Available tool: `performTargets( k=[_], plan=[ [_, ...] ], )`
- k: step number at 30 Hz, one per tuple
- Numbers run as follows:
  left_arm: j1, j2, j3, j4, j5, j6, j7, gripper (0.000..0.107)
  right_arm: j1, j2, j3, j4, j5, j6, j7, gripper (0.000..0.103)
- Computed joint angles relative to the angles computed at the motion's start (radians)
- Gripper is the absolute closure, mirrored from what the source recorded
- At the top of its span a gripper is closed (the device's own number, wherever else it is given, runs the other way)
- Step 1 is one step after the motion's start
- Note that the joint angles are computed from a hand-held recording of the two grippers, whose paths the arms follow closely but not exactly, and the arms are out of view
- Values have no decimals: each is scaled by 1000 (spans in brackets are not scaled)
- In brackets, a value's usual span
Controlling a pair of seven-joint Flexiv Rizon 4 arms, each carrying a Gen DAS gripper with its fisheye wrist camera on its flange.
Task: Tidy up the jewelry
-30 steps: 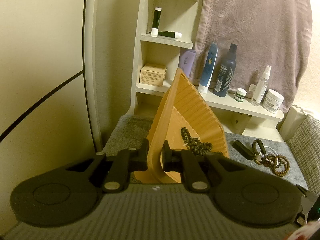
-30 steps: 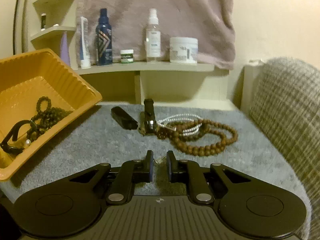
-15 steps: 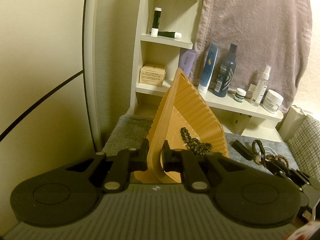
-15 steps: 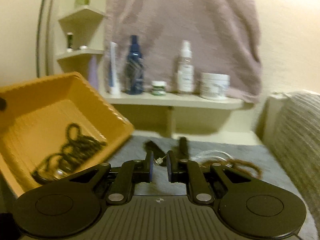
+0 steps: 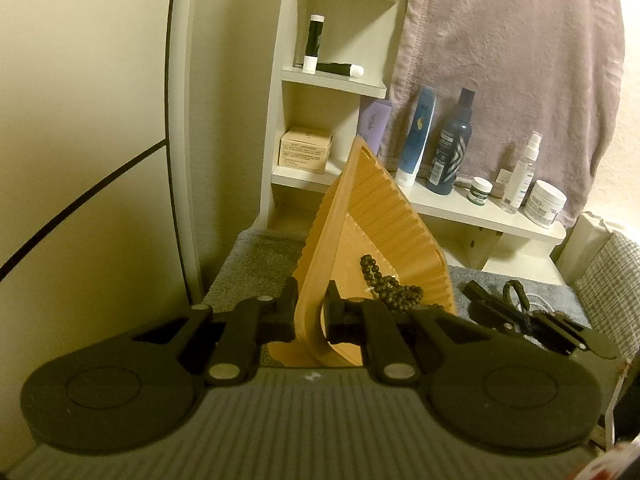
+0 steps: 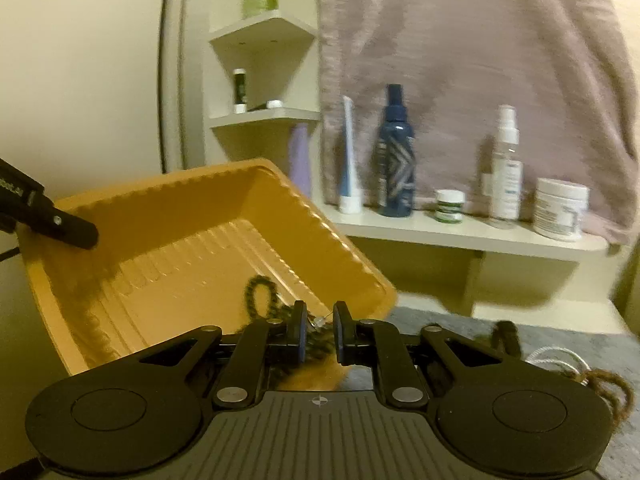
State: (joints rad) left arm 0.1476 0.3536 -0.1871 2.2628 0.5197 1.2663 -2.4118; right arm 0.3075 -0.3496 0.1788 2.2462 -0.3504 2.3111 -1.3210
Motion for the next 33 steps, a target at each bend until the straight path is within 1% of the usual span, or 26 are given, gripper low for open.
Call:
performTargets(
  k=[6,13,15,16,19,21,26,28,33],
  plan=[
    [-2,0,1,0,1,0,-2,96,-24,-16,18,-25,-93,1,39,89],
    [-3,0,2,0,1,0,-3,96,-38,-21,23,-30,-165,5,70,89],
    [-2,0,1,-1,1,-2,-3,96,-59,-27,30,-33,-216,7,98,89],
    [-3,0,2,-1,1,-1,-2,96,-73,-30,34,-36,-251,6,120,88],
    [-3,0,2,0,1,0,-2,96,-74,-32,29,-34,-270,12,130,74],
    [-3,0,2,0,0,-1,-3,96,-73,-30,25,-31,-272,11,135,74],
    [-2,0,2,0,0,-1,-3,96,-62,-18,11,-16,-229,9,120,74],
    [-2,0,2,0,0,-1,-3,96,-45,-8,1,-6,-168,-1,97,74],
    [-3,0,3,0,-1,1,-1,96,17,27,-46,15,71,-63,15,74]
  ],
)
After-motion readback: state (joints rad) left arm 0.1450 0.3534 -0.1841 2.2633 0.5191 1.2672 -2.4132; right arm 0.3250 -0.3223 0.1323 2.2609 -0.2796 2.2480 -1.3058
